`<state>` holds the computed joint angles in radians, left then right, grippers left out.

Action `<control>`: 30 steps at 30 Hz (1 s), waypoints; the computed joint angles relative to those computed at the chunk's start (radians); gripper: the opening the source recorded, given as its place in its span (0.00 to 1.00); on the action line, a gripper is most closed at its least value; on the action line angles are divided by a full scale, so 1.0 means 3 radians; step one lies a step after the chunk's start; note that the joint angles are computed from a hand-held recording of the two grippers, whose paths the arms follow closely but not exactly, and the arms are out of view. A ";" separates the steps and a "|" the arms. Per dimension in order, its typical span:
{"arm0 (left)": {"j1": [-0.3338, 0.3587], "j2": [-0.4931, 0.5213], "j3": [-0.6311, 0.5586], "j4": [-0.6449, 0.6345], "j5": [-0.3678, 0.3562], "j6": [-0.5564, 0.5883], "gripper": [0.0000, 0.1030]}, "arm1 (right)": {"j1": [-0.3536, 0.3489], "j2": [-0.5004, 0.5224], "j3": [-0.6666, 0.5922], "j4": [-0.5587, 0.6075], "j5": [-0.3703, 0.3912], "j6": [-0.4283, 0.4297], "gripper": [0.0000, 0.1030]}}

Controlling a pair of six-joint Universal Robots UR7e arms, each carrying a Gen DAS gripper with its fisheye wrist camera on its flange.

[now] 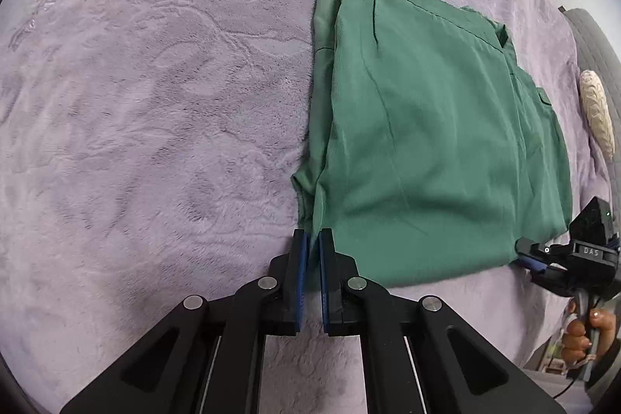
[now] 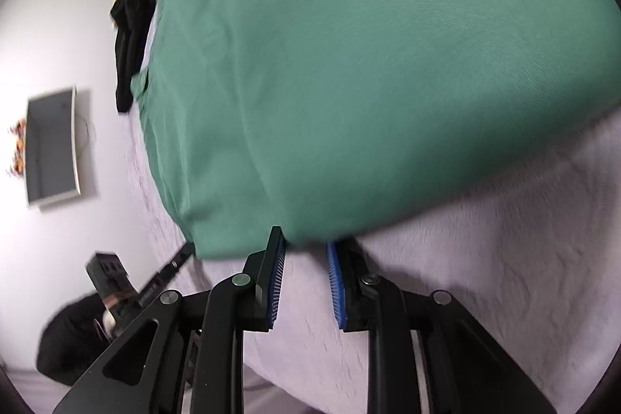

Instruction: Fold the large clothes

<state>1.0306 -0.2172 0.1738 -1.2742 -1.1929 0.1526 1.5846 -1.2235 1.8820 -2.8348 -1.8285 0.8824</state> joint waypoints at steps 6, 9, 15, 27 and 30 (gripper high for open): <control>-0.0079 -0.0360 0.0472 -0.0361 0.0161 -0.0059 0.08 | 0.0259 -0.0216 -0.0039 0.0251 -0.0711 -0.0269 0.25; -0.0130 -0.0308 0.0434 -0.0527 0.0124 -0.0040 0.08 | 0.0234 -0.0400 0.0023 0.0437 -0.1095 -0.0103 0.25; -0.0245 -0.0105 0.0574 -0.0773 0.0429 -0.0030 0.08 | 0.0018 -0.0818 0.0273 0.0985 -0.1781 0.0496 0.23; -0.0179 -0.0180 0.0578 -0.0488 0.0702 -0.0408 0.28 | 0.0049 -0.1259 0.0810 0.0504 -0.1478 0.0888 0.51; -0.0199 -0.0305 0.0724 -0.0458 0.0670 -0.0479 0.28 | 0.0145 -0.1080 0.0732 0.0403 -0.1390 0.0845 0.51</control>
<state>0.9708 -0.3086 0.3911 -1.4115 -0.9918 0.0090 1.6282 -1.5475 2.1015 -2.7140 -2.2454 1.1358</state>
